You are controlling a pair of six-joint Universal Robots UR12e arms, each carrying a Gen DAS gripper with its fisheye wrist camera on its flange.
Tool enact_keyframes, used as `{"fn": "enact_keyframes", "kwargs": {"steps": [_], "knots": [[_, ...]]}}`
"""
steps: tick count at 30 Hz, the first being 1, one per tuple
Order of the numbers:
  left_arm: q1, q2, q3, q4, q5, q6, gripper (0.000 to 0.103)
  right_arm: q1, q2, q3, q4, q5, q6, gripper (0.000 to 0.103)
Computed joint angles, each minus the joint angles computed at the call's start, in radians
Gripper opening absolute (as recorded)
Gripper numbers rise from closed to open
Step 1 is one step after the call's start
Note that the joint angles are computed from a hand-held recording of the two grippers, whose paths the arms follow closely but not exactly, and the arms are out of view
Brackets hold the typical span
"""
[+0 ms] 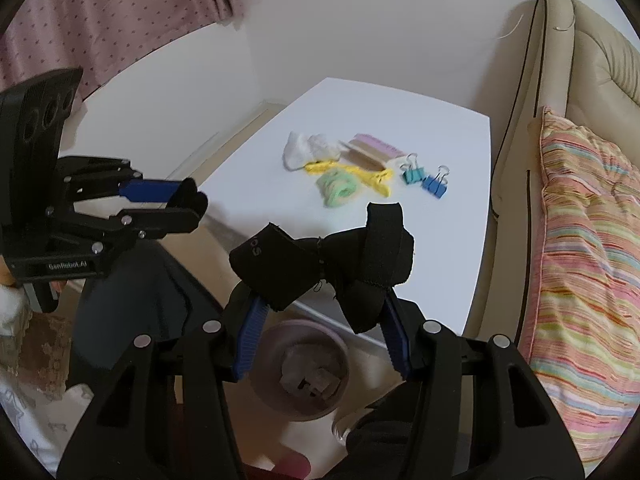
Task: Collect trash
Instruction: 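Carry both items over the wastebasket and open both grippers to drop them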
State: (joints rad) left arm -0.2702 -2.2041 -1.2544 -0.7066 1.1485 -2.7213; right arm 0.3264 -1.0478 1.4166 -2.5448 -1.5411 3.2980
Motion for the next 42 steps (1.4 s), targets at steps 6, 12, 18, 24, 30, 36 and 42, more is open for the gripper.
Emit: {"fn": "enact_keyframes", "kwargs": {"steps": [6, 12, 18, 24, 30, 36, 42], "knots": [[0.003, 0.02, -0.04, 0.014, -0.006, -0.006, 0.03, 0.011, -0.012, 0.028, -0.003, 0.012, 0.001, 0.053], [0.01, 0.04, -0.075, 0.023, -0.017, -0.019, 0.03, 0.02, -0.017, 0.045, 0.003, 0.037, 0.001, 0.053], [0.014, 0.042, -0.078, 0.026, -0.022, -0.023, 0.03, 0.024, -0.013, 0.045, 0.02, 0.07, -0.017, 0.053], [0.015, 0.04, -0.074, 0.023, -0.023, -0.017, 0.03, 0.022, -0.006, 0.038, 0.024, 0.099, -0.024, 0.087], [0.014, 0.042, -0.074, 0.005, -0.026, -0.002, 0.03, 0.017, -0.006, 0.04, 0.01, 0.097, 0.005, 0.097], [0.011, 0.042, -0.073, -0.014, -0.03, 0.018, 0.03, 0.014, -0.009, 0.044, 0.001, 0.079, 0.037, 0.1], [0.005, 0.041, -0.074, -0.028, -0.031, 0.039, 0.03, 0.012, -0.017, 0.049, 0.003, 0.047, 0.053, 0.1]]}}
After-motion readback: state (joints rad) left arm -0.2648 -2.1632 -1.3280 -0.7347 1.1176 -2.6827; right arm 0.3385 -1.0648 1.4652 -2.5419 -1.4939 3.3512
